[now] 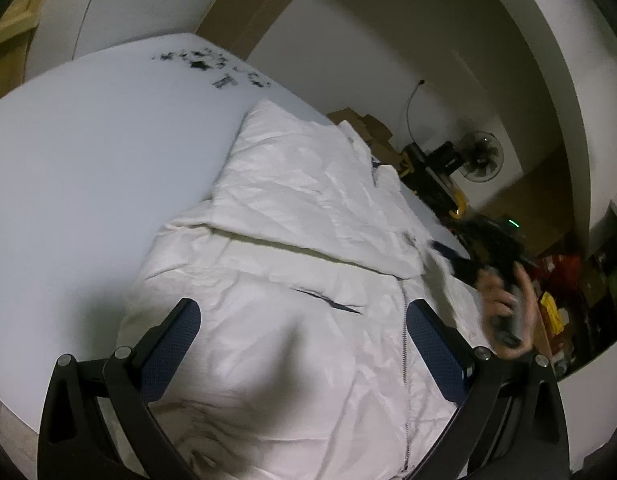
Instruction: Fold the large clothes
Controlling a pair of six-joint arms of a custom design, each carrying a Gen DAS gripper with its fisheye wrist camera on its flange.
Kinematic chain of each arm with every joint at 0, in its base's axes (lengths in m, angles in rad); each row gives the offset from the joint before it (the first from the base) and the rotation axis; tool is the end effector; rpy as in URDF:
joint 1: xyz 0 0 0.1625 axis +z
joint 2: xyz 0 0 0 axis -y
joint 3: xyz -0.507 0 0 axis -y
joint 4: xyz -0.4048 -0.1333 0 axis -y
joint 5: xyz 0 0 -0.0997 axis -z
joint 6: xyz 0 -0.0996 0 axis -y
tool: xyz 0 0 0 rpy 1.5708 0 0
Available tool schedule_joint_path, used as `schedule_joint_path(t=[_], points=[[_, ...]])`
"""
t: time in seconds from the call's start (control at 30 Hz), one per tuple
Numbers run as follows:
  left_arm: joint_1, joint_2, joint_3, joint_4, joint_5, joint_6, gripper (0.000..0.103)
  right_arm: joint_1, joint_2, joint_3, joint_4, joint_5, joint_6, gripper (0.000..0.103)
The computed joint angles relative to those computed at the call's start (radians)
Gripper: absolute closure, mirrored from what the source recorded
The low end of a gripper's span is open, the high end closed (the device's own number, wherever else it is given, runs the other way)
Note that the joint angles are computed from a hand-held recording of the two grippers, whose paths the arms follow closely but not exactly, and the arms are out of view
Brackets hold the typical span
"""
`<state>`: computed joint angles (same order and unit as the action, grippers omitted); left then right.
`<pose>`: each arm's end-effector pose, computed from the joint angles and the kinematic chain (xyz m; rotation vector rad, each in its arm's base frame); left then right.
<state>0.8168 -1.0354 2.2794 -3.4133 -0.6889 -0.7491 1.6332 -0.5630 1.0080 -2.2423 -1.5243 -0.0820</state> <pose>-0.1936 -0.5132 0.2190 -0.3623 2.5320 -1.3861 0.1946 -0.9032 0.1843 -0.2301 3.0691 -0.3507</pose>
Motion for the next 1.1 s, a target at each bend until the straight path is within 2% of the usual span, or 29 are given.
schedule_joint_path(t=[0.07,0.1,0.13,0.2,0.23,0.3,0.33,0.37,0.43,0.5,0.6,0.63,0.67,0.73,0.83,0.9,1.0,1.1], points=[[-0.016,-0.004,-0.005,0.037,0.016,-0.017,0.0,0.009,0.065,-0.072,0.066,-0.105,0.029,0.056],[-0.024,-0.011,-0.008,0.074,0.024,-0.032,0.0,0.001,0.095,-0.106,0.116,-0.123,0.056,0.057],[-0.029,-0.018,-0.011,0.104,0.029,-0.041,0.0,-0.009,0.1,-0.111,0.124,-0.099,0.076,0.059],[-0.043,-0.037,-0.039,0.215,0.052,-0.063,0.0,-0.019,0.065,-0.07,0.101,-0.052,0.064,0.058],[-0.051,-0.04,-0.062,0.267,0.067,-0.063,0.0,-0.029,0.033,-0.027,0.062,-0.003,0.049,0.056],[-0.064,-0.028,-0.122,0.319,0.081,-0.01,0.0,-0.051,-0.064,0.104,-0.085,0.082,0.003,0.045],[-0.069,-0.015,-0.154,0.334,0.084,0.023,0.0,-0.063,-0.114,0.168,-0.166,0.09,-0.01,0.031],[-0.074,0.014,-0.208,0.348,0.087,0.082,0.0,-0.073,-0.157,0.223,-0.243,0.086,-0.006,0.018],[-0.066,0.094,-0.333,0.346,0.07,0.211,0.0,-0.109,-0.256,0.346,-0.429,0.042,0.031,0.017],[-0.043,0.173,-0.455,0.38,0.027,0.284,0.0,-0.149,-0.323,0.406,-0.521,0.016,0.086,0.017],[0.028,0.321,-0.723,0.587,-0.134,0.293,0.0,-0.22,-0.403,0.468,-0.58,-0.008,0.173,0.017],[0.05,0.379,-0.823,0.684,-0.173,0.285,0.0,-0.235,-0.421,0.48,-0.591,-0.028,0.184,0.016],[0.063,0.427,-0.903,0.757,-0.183,0.286,0.0,-0.25,-0.445,0.498,-0.605,-0.05,0.189,0.016],[0.084,0.553,-1.092,0.898,-0.151,0.307,0.0,-0.285,-0.478,0.519,-0.619,-0.053,0.202,0.016],[0.099,0.68,-1.267,0.957,-0.076,0.383,0.0,-0.322,-0.509,0.51,-0.609,-0.057,0.214,0.017],[0.111,0.761,-1.395,1.049,-0.009,0.395,0.0,-0.343,-0.521,0.511,-0.611,-0.081,0.236,0.017],[0.134,0.823,-1.506,1.15,-0.006,0.351,0.0,-0.376,-0.528,0.492,-0.592,-0.069,0.27,0.02],[0.146,0.858,-1.563,1.208,-0.01,0.327,0.0,-0.399,-0.534,0.464,-0.575,-0.072,0.3,0.02]])
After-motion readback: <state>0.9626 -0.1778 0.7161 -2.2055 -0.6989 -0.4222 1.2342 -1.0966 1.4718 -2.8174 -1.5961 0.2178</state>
